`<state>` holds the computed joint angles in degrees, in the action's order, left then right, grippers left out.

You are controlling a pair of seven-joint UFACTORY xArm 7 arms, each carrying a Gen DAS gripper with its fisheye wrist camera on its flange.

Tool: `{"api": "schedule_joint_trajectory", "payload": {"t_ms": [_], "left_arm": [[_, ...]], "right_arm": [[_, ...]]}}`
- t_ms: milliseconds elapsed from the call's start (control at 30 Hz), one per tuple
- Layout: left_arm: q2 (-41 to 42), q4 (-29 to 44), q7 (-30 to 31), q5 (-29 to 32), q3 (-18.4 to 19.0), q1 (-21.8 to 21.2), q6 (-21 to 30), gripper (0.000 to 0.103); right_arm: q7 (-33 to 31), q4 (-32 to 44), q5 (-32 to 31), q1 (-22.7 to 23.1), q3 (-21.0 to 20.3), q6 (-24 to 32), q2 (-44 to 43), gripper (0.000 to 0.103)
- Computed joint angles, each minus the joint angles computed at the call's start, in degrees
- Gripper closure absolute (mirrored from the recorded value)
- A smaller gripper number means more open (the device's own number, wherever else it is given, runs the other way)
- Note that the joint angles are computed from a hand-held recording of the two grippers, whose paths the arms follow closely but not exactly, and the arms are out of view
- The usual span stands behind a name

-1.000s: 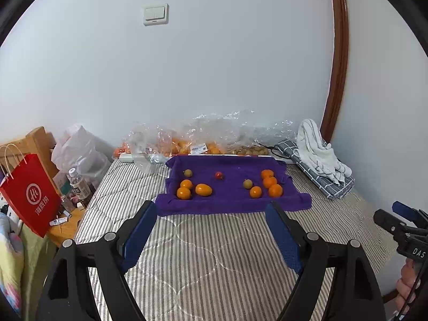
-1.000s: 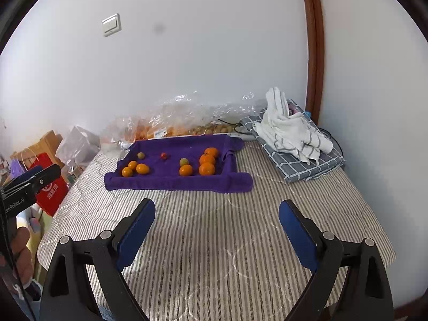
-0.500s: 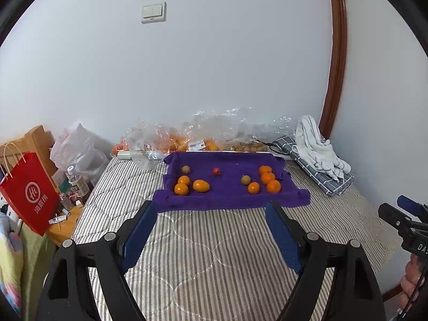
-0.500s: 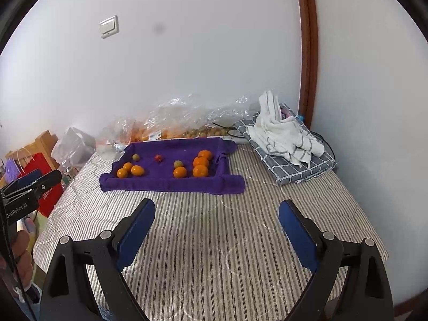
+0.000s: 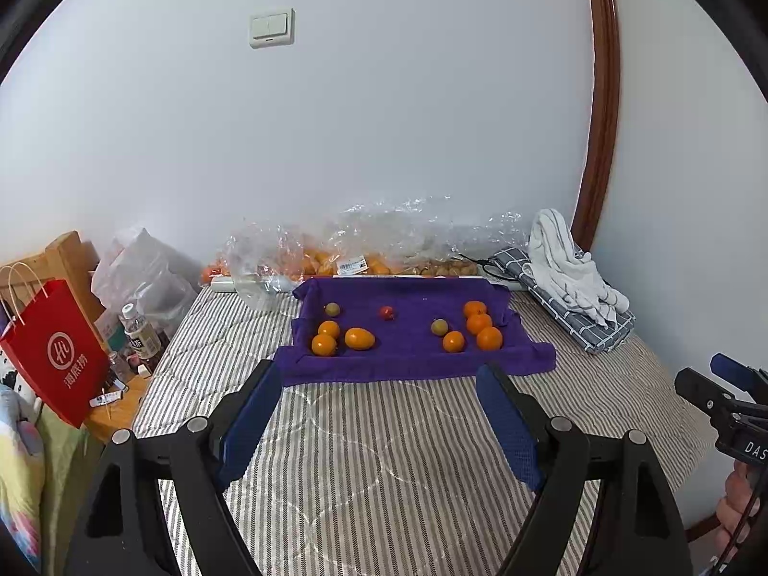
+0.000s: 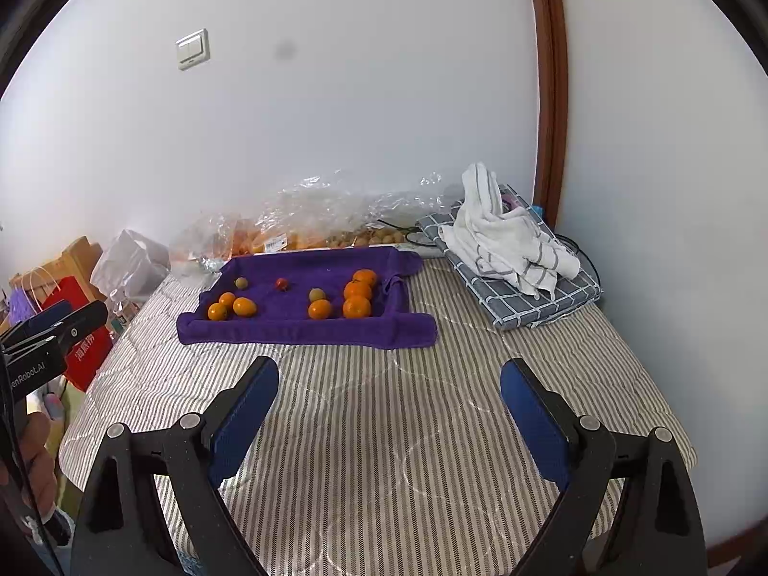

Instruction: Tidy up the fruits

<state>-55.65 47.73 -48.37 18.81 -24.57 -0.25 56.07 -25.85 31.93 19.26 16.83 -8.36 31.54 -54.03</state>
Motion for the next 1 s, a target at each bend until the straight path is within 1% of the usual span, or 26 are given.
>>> {"api": "schedule_joint_trajectory", "payload": {"t_ms": [1000], "left_arm": [[-0.5, -0.29, -0.22, -0.07, 0.35, 0.19, -0.15, 0.021]], "right_arm": [[0.14, -0.17, -0.65, 0.64, 0.46, -1.1, 0.26, 0.01]]}}
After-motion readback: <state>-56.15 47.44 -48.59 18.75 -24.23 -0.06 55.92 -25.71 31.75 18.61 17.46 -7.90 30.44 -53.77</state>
